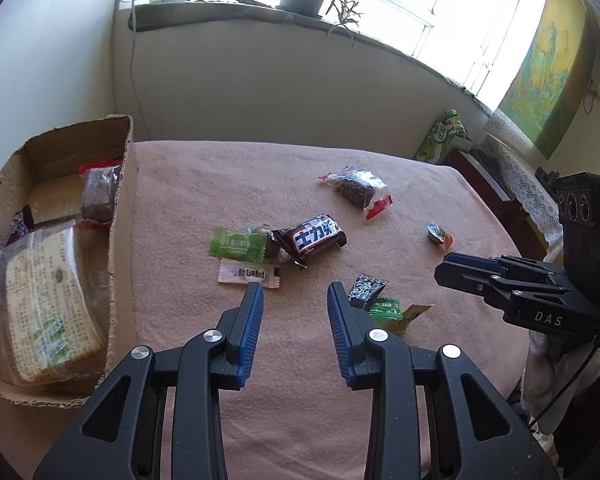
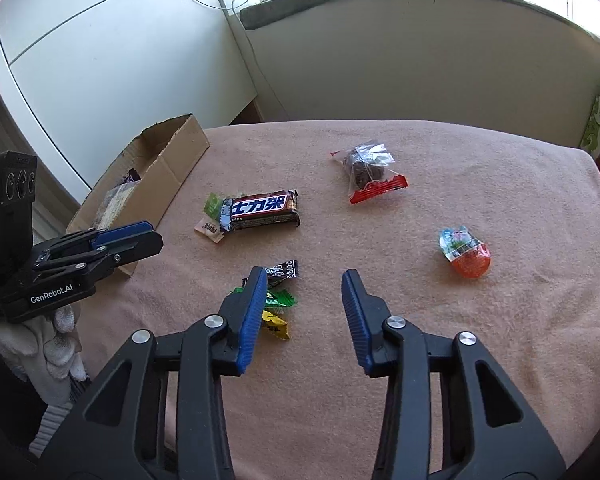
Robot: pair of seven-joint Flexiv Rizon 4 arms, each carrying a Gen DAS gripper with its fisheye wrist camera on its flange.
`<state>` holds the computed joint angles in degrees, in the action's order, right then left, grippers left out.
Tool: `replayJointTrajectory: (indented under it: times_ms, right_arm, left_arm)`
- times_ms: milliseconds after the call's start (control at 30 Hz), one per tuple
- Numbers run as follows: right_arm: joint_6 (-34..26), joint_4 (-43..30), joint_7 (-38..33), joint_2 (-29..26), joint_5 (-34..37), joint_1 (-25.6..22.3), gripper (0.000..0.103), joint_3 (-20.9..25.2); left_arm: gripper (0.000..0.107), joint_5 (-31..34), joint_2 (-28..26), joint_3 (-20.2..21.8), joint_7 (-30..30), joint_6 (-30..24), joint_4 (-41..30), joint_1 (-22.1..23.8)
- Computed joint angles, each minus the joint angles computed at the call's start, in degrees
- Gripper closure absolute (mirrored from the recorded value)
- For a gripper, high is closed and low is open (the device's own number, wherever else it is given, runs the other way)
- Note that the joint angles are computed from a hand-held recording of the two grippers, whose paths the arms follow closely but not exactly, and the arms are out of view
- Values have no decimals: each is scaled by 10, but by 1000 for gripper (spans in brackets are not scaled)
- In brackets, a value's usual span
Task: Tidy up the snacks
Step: 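Move both grippers back over the remaining candies, then close the right gripper on the yellow wrapped candy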
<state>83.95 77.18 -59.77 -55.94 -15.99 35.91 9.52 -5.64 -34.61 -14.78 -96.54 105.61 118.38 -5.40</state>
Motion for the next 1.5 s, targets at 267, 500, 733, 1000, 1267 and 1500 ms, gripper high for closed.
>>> replayJointTrajectory:
  times_ms: [267, 500, 733, 1000, 1267, 1500]
  right_arm:
    - [-77, -72, -79, -41, 36, -30, 76, 83]
    - [-63, -21, -60, -14, 36, 21, 76, 17]
    - [-13, 31, 9, 2, 23, 48, 50, -25]
    - [5, 42, 80, -2, -24, 97, 48, -90]
    - [-14, 48, 112, -4, -66, 113, 63, -122]
    - [-18, 58, 125, 3, -84, 103, 68, -121]
  left_arm:
    - [75, 8, -17, -22, 36, -39, -31, 12]
    - [75, -3, -40, -44, 79, -70, -62, 18]
    - [75, -18, -55, -47, 130, -110, -89, 11]
    - [75, -48, -70, -14, 168, -154, -125, -28]
    - [75, -61, -74, -14, 197, -155, -127, -35]
    - [75, -57, -80, 14, 211, -164, -141, -64]
